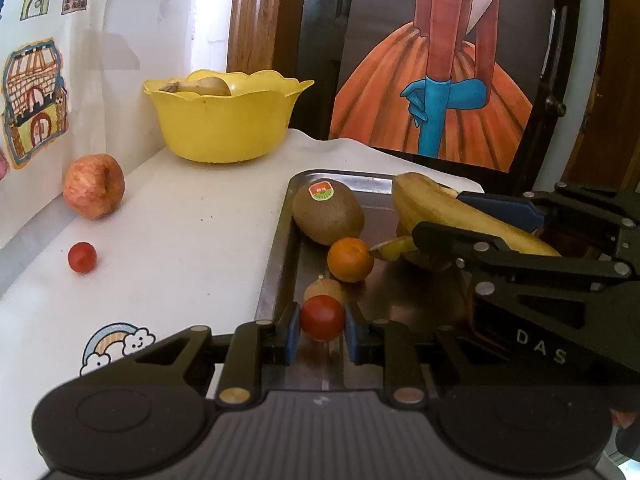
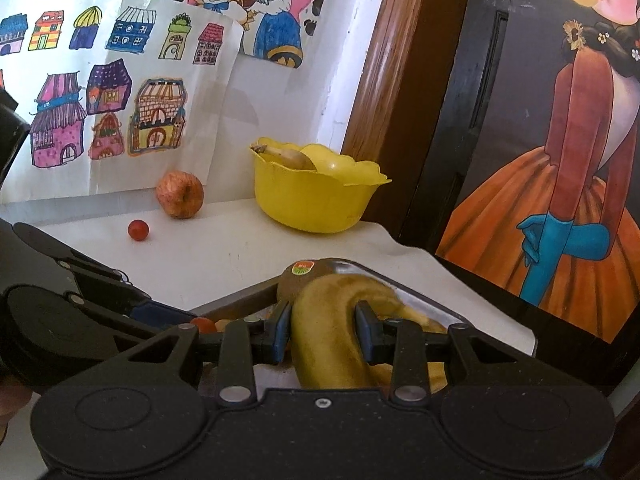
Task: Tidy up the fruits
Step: 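Lower the tomato and banana onto the tray and open both grippers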
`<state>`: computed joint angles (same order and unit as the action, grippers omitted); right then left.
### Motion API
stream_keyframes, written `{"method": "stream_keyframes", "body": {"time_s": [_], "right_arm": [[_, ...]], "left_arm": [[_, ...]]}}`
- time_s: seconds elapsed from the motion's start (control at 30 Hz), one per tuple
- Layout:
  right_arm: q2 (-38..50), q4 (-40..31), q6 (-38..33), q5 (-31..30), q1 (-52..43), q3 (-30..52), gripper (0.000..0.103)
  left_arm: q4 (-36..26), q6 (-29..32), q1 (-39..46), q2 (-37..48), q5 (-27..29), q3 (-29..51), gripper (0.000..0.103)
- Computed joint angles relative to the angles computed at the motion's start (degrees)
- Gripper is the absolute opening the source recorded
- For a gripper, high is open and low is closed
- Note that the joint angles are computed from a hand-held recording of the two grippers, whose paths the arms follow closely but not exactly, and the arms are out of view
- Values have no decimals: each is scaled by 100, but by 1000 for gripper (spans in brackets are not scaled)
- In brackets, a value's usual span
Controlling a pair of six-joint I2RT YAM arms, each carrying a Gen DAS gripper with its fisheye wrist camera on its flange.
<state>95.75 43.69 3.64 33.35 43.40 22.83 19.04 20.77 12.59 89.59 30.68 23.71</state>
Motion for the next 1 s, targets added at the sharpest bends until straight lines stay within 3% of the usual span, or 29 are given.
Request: {"method": "stream_keyframes", "body": {"time_s": [0.27,0.47,0.6,0.77,1.0], "right_arm": [[90,192,-65,58,22,-32,37],[130,109,87,17,19,-18,43],[108,62,150,103,55,-34,53],[-55,-80,293,200,123,-116,60],[-428,-215,504,597,430,-284,75]], "left_arm": [[-64,24,6,87,-71,51,26],[-230,67,98,-1,-15,89,29],[-372,163,195,-127,62,78,31],[-426,178,388,-346,55,-1,54],[-738,263,800,-821,319,-88,69]]}}
